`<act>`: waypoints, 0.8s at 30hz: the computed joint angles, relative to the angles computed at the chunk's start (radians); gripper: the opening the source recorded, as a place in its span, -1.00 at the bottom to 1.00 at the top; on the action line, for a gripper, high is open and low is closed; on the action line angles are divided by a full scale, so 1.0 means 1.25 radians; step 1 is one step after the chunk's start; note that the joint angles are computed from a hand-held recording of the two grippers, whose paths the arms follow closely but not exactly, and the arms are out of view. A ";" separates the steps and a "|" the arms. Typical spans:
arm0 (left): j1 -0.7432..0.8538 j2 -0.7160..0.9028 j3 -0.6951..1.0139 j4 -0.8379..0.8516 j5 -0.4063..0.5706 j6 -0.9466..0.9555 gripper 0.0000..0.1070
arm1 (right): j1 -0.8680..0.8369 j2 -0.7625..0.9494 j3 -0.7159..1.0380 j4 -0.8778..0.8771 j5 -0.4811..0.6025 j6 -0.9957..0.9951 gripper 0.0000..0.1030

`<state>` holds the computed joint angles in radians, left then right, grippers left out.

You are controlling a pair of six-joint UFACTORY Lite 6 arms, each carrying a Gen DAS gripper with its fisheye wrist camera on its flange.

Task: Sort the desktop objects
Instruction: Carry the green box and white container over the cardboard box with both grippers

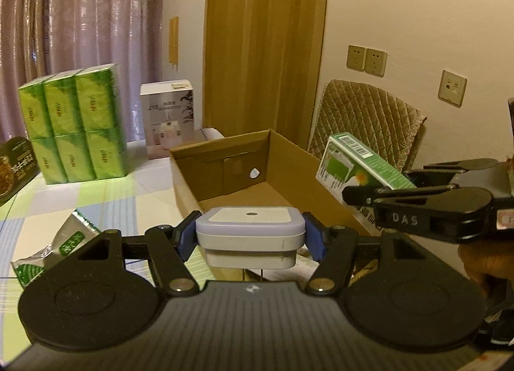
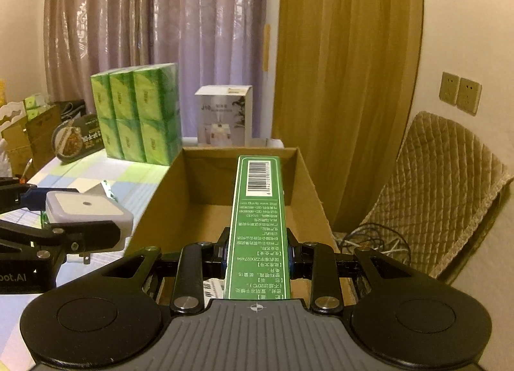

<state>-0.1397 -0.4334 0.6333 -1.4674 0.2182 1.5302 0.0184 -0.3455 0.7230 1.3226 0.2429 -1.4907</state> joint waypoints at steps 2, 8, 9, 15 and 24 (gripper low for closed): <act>-0.019 0.024 0.012 -0.044 -0.013 0.038 0.15 | -0.017 0.015 0.005 0.031 0.011 -0.039 -0.46; -0.054 0.079 0.039 -0.144 -0.033 0.132 0.15 | -0.046 0.063 0.028 0.101 0.029 -0.119 -0.46; -0.058 0.086 0.043 -0.160 -0.035 0.147 0.15 | -0.048 0.071 0.034 0.109 0.031 -0.128 -0.46; -0.077 0.120 0.062 -0.233 -0.046 0.216 0.15 | -0.053 0.107 0.055 0.151 0.035 -0.174 -0.46; -0.092 0.151 0.074 -0.360 -0.051 0.335 0.16 | -0.063 0.135 0.071 0.180 0.042 -0.204 -0.46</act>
<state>-0.2544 -0.2442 0.7258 -1.9171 0.1543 1.9494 -0.0607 -0.1761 0.8115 1.5474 0.2959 -1.7456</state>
